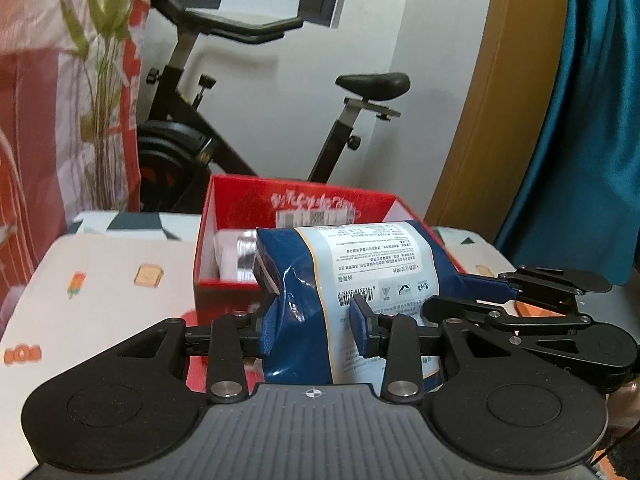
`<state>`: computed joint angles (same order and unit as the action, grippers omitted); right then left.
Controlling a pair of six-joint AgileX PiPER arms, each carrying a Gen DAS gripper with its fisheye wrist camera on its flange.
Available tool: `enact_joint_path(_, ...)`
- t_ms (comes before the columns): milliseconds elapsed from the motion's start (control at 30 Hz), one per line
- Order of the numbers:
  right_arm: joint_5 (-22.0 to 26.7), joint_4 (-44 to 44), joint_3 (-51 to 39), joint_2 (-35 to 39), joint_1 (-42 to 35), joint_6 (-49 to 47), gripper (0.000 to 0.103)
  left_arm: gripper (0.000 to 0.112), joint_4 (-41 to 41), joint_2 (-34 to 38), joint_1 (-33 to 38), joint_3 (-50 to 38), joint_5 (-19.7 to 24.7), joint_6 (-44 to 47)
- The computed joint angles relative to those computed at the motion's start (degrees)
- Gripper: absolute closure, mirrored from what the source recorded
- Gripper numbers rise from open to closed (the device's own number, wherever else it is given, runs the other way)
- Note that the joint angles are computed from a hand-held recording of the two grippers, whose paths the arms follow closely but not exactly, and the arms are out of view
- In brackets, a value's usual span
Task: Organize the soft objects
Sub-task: 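Lift the blue bag with both tools and carry it over the box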
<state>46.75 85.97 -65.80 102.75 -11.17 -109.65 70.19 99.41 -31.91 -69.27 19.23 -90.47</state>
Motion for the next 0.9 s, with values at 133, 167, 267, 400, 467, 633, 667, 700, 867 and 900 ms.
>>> enact_joint_path(133, 0.5, -1.6, -3.4, 0.1, 0.0, 4.2, 0.072, 0.071, 0.1, 0.0, 0.9, -2.2, -0.9, 0.9)
enact_joint_path(167, 0.7, -2.1, -4.4, 0.2, 0.0, 5.1, 0.072, 0.071, -0.2, 0.1, 1.1, -3.1, -1.0, 1.8)
enact_joint_path(267, 1.0, -4.5, -8.6, 1.0, 0.2, 9.6, 0.072, 0.071, -0.9, 0.7, 1.6, -6.0, -0.7, 4.3)
enact_joint_path(400, 1.0, -6.9, -14.0, 1.9, 0.9, 13.9, 0.072, 0.07, -3.6, 2.1, 2.7, -10.0, -1.1, 7.8)
enact_joint_path(467, 0.9, -8.3, -16.7, 2.7, 1.3, 16.1, 0.072, 0.07, -7.4, 3.2, 3.5, -12.6, -1.2, 11.9)
enact_joint_path(633, 0.9, -14.7, -25.7, 6.1, 2.7, 25.0, 0.072, 0.07, -21.8, 6.3, 5.7, -19.6, -1.4, 27.3)
enact_joint_path(667, 1.1, -16.0, -28.0, 7.1, 2.8, 26.6, 0.072, 0.07, -25.3, 7.1, 6.4, -21.2, -1.5, 30.9)
enact_joint_path(700, 1.3, -17.3, -30.4, 8.1, 3.1, 28.4, 0.072, 0.07, -28.5, 8.2, 6.9, -23.3, -1.2, 34.2)
enact_joint_path(867, 3.5, -27.4, -48.1, 16.8, 4.7, 41.7, 0.072, 0.07, -48.7, 16.2, 10.1, -37.2, 2.2, 54.2)
enact_joint_path(900, 4.0, -29.4, -51.9, 19.0, 5.0, 44.5, 0.072, 0.07, -51.9, 17.9, 10.7, -40.0, 3.5, 57.1)
